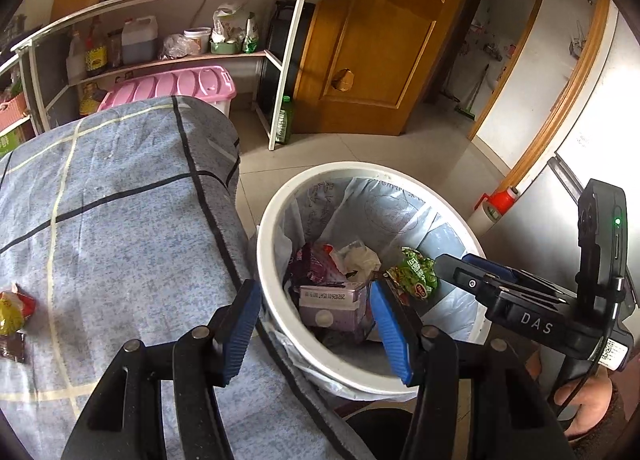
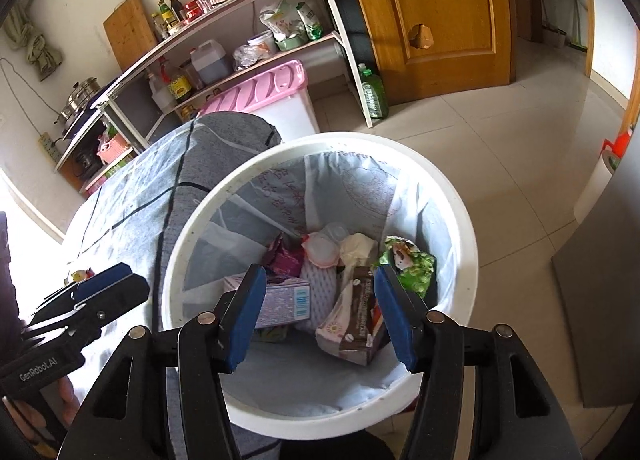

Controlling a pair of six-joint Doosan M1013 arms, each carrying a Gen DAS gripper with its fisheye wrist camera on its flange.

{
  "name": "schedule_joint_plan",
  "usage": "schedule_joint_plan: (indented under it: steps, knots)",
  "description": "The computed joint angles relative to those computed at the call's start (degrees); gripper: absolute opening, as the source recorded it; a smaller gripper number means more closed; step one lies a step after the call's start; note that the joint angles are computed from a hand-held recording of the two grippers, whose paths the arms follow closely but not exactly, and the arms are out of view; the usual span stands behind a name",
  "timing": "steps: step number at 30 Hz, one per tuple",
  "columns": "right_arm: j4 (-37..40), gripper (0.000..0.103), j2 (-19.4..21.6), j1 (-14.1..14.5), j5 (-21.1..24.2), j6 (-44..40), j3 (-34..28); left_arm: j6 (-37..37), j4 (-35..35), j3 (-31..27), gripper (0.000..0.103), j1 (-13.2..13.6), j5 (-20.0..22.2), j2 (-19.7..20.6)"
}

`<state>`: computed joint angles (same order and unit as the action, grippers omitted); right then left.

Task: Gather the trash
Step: 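Carry the carton and green wrapper over the bin and open both grippers, then move both grippers back over the table toward the remaining wrappers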

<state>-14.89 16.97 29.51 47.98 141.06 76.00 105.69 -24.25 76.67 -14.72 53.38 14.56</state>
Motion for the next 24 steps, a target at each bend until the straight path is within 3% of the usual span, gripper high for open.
schedule_joint_plan:
  steps: [18, 24]
  knots:
    - [0.9, 0.057, 3.6, 4.3, -2.8, -3.7, -6.3, -4.4, 1.0, 5.6, 0.058, 8.3, -5.1, -5.6]
    - [2.9, 0.057, 5.5, 5.2, -2.8, -6.7, -8.8, -8.3, 4.9, 7.2, 0.059, 10.7, -6.6, -6.7]
